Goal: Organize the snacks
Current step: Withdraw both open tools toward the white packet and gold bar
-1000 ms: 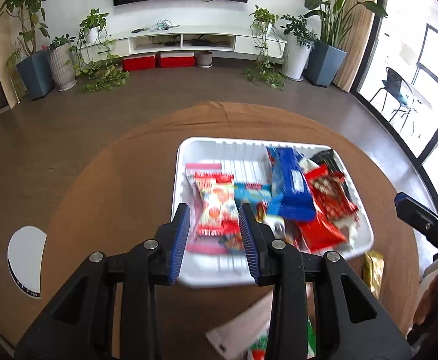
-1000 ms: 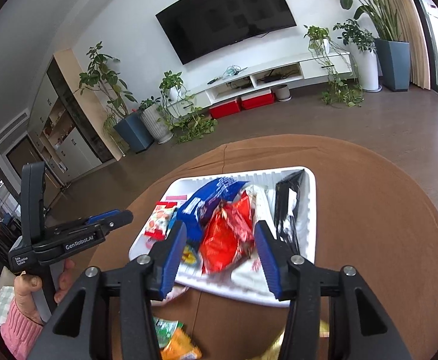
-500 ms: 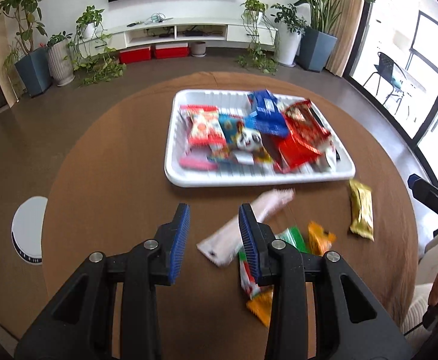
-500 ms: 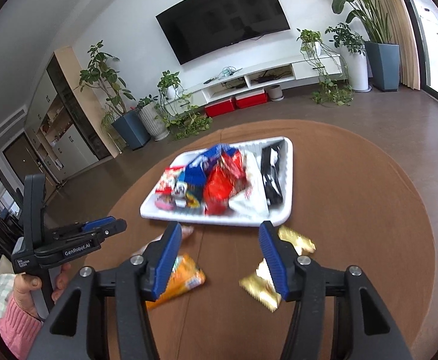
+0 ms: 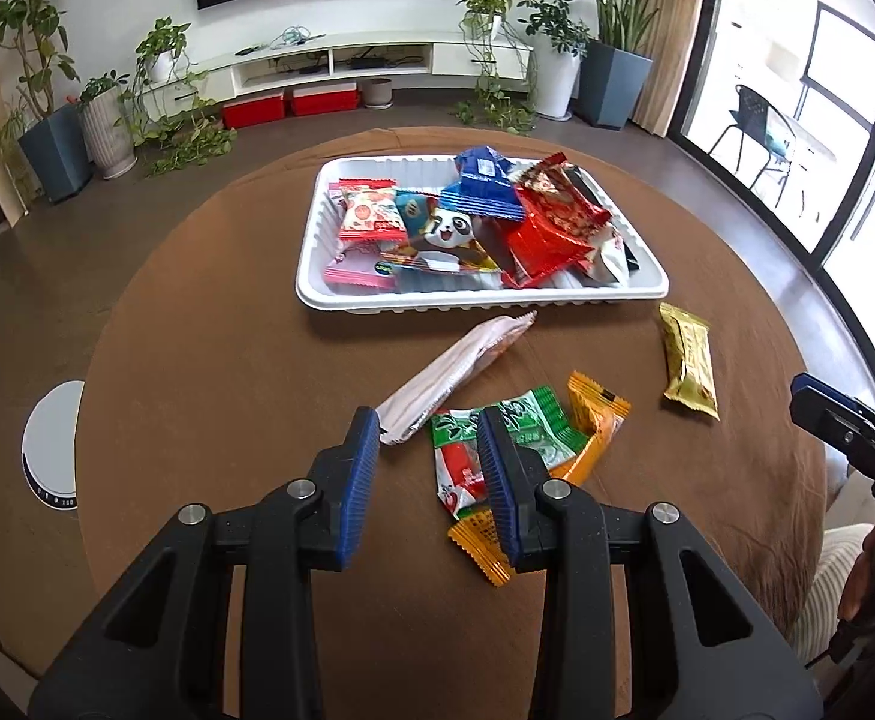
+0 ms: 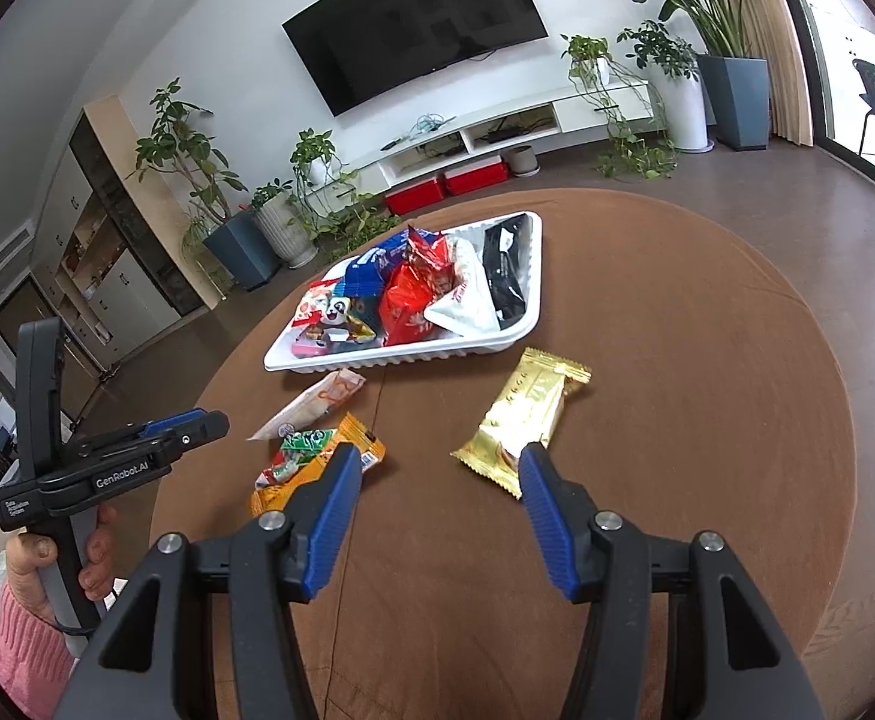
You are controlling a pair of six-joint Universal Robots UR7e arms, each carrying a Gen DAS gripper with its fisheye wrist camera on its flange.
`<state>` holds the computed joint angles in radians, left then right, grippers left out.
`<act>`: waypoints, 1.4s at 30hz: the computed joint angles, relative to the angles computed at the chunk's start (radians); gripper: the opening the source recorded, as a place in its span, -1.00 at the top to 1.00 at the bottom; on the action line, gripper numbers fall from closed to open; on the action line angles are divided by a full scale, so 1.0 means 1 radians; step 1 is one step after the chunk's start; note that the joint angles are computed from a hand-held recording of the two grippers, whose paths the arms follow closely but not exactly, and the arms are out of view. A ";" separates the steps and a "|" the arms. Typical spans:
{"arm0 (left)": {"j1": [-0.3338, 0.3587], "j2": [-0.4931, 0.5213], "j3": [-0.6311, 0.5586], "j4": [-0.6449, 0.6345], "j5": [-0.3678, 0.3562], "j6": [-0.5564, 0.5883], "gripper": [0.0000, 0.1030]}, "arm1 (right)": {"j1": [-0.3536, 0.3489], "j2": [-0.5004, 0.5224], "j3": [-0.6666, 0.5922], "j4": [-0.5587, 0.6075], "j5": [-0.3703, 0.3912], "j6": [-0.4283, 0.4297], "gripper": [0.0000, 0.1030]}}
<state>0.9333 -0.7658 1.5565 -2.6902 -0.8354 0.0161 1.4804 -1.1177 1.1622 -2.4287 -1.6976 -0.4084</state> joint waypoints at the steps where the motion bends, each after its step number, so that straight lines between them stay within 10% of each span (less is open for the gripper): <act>1: -0.003 0.001 0.002 -0.002 0.004 0.006 0.37 | -0.001 -0.004 0.011 -0.008 -0.001 -0.001 -0.13; 42: 0.073 0.180 -0.238 0.115 -0.034 0.191 0.35 | 0.000 0.167 -0.179 0.054 -0.168 -0.022 -0.25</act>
<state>1.0062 -0.5855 1.3181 -2.5750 -0.8693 0.2068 1.4807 -0.9509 0.9834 -2.3751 -1.8653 -0.4308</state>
